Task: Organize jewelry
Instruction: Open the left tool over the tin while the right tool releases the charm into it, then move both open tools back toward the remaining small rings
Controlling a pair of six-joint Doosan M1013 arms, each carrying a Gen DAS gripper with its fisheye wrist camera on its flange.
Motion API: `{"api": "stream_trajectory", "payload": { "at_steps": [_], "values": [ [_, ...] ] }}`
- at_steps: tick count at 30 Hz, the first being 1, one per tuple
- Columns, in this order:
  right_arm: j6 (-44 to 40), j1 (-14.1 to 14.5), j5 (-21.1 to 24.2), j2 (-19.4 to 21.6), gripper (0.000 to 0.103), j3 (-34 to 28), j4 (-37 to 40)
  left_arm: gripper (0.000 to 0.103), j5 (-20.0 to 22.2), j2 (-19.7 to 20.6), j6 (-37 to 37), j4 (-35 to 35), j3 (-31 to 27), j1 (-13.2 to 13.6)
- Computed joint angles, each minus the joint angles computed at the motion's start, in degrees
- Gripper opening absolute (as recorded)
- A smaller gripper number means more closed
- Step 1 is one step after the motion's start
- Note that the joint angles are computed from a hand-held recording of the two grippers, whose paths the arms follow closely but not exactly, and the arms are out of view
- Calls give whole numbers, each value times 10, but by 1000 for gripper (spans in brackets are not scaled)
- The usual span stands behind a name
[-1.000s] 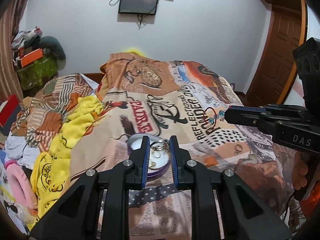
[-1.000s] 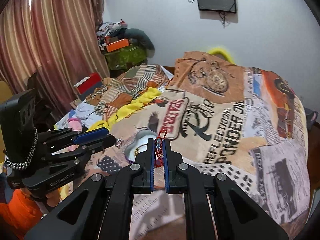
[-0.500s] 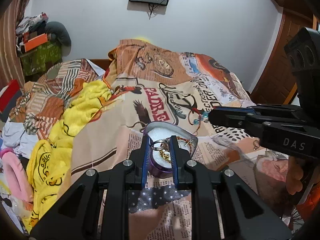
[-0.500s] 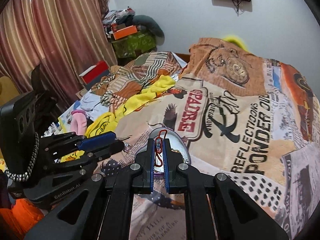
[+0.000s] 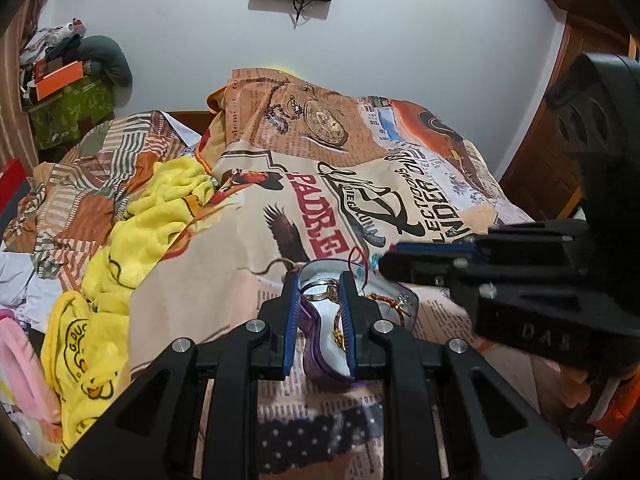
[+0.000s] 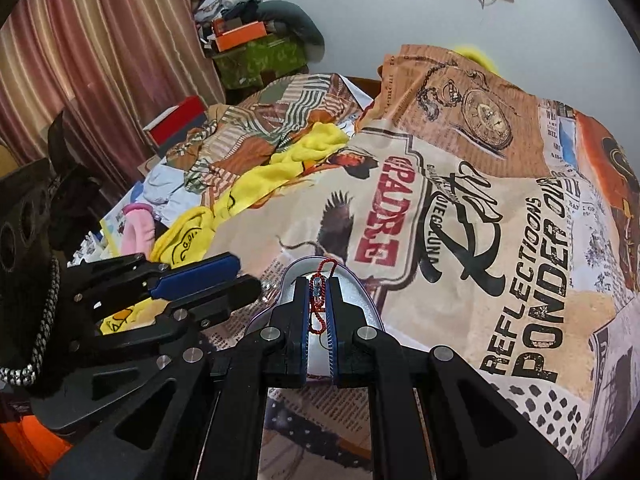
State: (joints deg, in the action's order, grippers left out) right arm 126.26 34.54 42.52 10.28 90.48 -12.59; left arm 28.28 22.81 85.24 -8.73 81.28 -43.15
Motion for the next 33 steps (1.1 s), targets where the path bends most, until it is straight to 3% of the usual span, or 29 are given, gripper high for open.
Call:
{"api": "stream_trajectory", "payload": {
  "at_steps": [10,17,29,33],
  "values": [
    [-34,-5,31,8,10,-11,39,19,15,11,18,-26,-13,3],
    [4,-7,25,-9,12,1,9,19,29,18,20,-19,-23,-1],
    [37,-5,28,-30,13,18,-16,19,44,9,-13,39,-25,-16],
    [47,0,24,-39,13,23,-31,26,42,-4,-49,73,-18,-20]
  ]
}}
